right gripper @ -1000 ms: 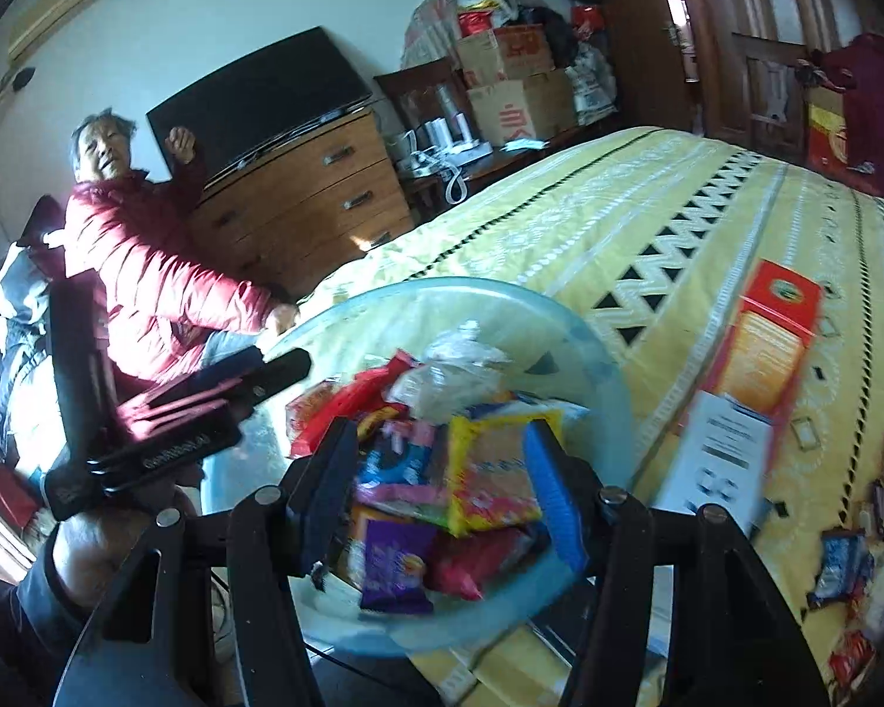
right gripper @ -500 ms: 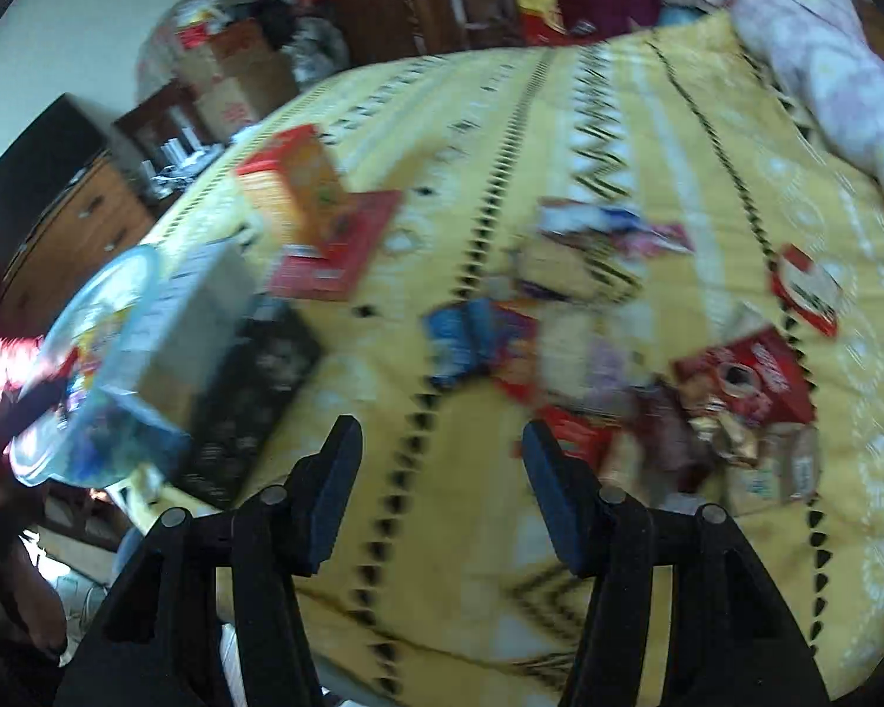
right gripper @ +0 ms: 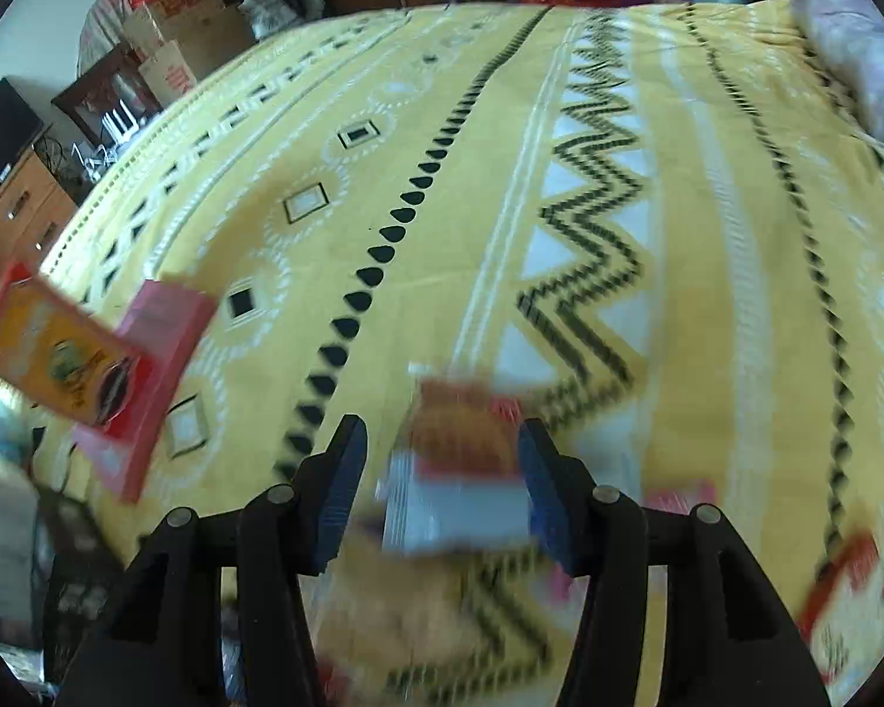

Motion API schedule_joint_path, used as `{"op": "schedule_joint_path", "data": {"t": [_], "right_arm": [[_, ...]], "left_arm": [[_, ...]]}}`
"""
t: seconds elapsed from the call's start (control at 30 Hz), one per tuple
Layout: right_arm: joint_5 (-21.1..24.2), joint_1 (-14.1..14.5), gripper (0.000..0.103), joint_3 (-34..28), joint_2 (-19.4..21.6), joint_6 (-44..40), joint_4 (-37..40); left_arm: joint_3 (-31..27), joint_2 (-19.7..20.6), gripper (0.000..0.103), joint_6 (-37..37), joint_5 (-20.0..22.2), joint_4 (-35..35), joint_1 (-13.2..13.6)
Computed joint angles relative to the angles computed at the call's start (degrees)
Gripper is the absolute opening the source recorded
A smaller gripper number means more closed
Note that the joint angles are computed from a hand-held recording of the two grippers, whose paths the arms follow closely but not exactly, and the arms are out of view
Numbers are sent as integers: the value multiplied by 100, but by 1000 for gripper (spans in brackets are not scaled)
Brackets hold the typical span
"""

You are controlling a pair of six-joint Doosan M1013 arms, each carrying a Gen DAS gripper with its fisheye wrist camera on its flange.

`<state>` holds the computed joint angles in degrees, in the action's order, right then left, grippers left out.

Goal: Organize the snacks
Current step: 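Move both open grippers back over the snack pile on the bed, then grasp the clear bread-roll packet with the right gripper while the left grasps the brown-blue cookie packet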

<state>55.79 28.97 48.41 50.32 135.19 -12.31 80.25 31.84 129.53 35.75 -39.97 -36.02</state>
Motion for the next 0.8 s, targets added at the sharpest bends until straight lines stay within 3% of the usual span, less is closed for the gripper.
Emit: {"op": "schedule_joint_path", "data": {"t": [0.1, 0.2, 0.3, 0.53, 0.63, 0.8], "right_arm": [[642, -90, 62, -707, 566, -426, 384], [614, 55, 67, -662, 578, -708, 380], [465, 265, 70, -270, 339, -1422, 899], [62, 761, 74, 826, -399, -1630, 1460], [-489, 886, 73, 1436, -856, -1514, 1737], [-1370, 1201, 73, 2445, -1673, -492, 1128]], "left_arm": [[27, 29, 79, -58, 103, 73, 9], [-21, 91, 79, -213, 195, 203, 24], [4, 53, 79, -300, 296, 215, 54], [268, -241, 79, -51, 301, -9, 71], [352, -311, 79, -95, 369, -62, 78], [409, -332, 79, -448, 359, 60, 52]]}}
